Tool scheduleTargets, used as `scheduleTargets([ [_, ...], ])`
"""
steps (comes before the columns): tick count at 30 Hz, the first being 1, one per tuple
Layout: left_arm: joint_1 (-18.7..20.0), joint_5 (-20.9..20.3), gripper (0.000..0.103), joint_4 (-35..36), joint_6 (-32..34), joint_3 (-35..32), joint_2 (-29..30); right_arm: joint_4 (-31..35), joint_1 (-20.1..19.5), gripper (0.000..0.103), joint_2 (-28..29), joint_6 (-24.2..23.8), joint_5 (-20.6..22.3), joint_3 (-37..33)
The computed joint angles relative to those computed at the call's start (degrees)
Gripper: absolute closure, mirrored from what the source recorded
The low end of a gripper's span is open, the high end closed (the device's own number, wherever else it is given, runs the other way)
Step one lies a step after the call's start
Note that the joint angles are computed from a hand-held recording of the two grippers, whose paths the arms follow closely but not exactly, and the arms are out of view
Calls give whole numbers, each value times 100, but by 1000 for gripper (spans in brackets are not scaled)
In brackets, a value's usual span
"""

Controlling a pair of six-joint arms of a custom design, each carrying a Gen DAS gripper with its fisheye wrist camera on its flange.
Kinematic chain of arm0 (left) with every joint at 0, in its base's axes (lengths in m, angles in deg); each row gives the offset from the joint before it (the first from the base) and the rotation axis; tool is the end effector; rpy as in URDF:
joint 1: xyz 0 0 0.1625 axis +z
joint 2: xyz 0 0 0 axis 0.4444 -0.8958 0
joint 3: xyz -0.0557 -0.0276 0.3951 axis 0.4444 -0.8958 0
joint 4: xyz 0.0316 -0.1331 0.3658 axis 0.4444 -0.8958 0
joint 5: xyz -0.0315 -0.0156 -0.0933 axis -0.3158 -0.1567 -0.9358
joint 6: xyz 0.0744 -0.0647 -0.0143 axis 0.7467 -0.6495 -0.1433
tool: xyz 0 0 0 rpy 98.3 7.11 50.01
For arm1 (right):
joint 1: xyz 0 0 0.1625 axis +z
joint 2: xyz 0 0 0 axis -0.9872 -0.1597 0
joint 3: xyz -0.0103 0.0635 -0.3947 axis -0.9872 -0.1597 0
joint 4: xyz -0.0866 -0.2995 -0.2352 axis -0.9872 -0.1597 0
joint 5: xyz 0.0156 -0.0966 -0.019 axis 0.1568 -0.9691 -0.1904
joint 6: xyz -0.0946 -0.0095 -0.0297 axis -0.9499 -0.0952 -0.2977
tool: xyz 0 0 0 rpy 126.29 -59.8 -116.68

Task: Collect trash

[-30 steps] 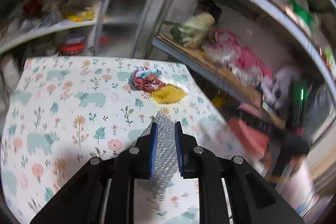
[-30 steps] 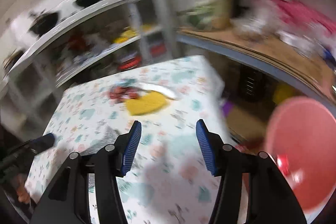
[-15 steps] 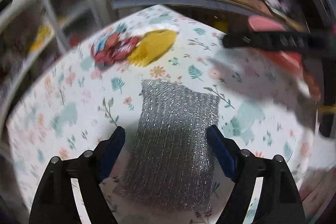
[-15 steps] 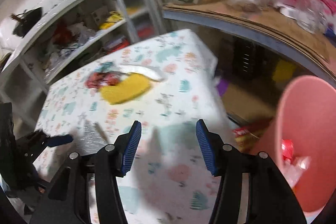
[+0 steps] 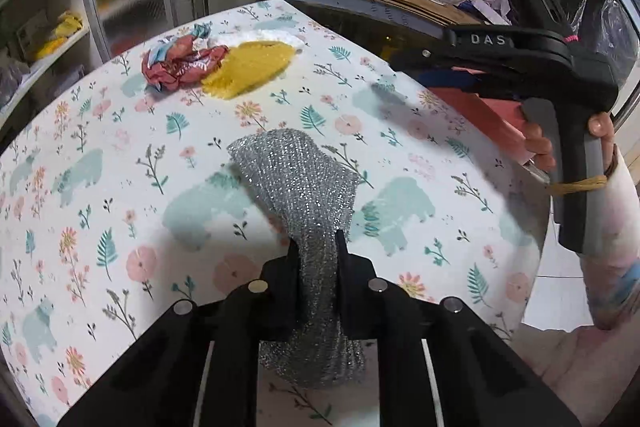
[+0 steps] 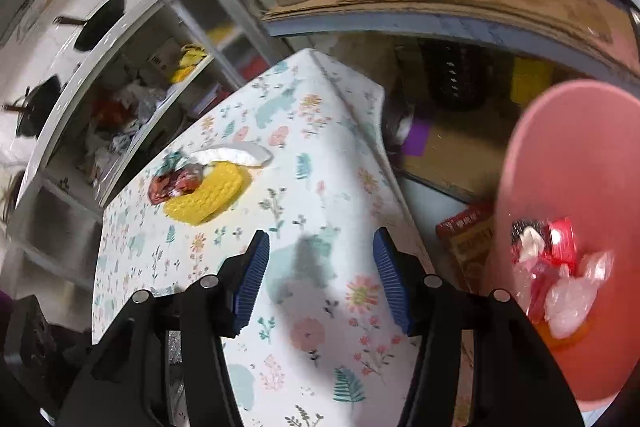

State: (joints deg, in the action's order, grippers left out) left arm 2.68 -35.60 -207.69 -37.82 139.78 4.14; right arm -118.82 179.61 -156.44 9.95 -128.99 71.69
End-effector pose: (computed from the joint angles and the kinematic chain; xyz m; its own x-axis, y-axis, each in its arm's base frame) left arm -0.2358 -0.3412 0.1431 -0.7192 0.4868 -0.4957 0.6170 0.7756 -0.1335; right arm 0.1636 -0.4219 0.2280 -0.9420 0.0091 0.3354 -0.1868 0.8163 -0.5467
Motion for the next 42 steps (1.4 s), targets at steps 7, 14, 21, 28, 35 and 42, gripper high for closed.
scheduleTargets([
  [7, -37, -1008, 91, -1064, -882, 673, -428, -859, 357, 48, 912, -2388, 19, -404],
  [14, -448, -468, 91, -1986, -2574, 1564, -1007, -395, 855, 48, 1847, -4191, -355, -1193],
  [21, -689, -166, 90, -1350, -2661, 1501, -1349, -39, 778, 48, 2101, -3581, -285, -1729],
  [28, -484, -398, 88, -1493, -2425, 1514, -1313, 867, 602, 45, 2303, -2724, -231, -2355],
  [35, -414, -422, 87, -1693, -2394, 1545, -1214, 2131, 260, 81, 1934, -691, 408, -2654],
  [42, -527, -322, 87, -1506, -2432, 1477, -1136, 1862, 147, 82, 1006, -1459, 1124, -1486],
])
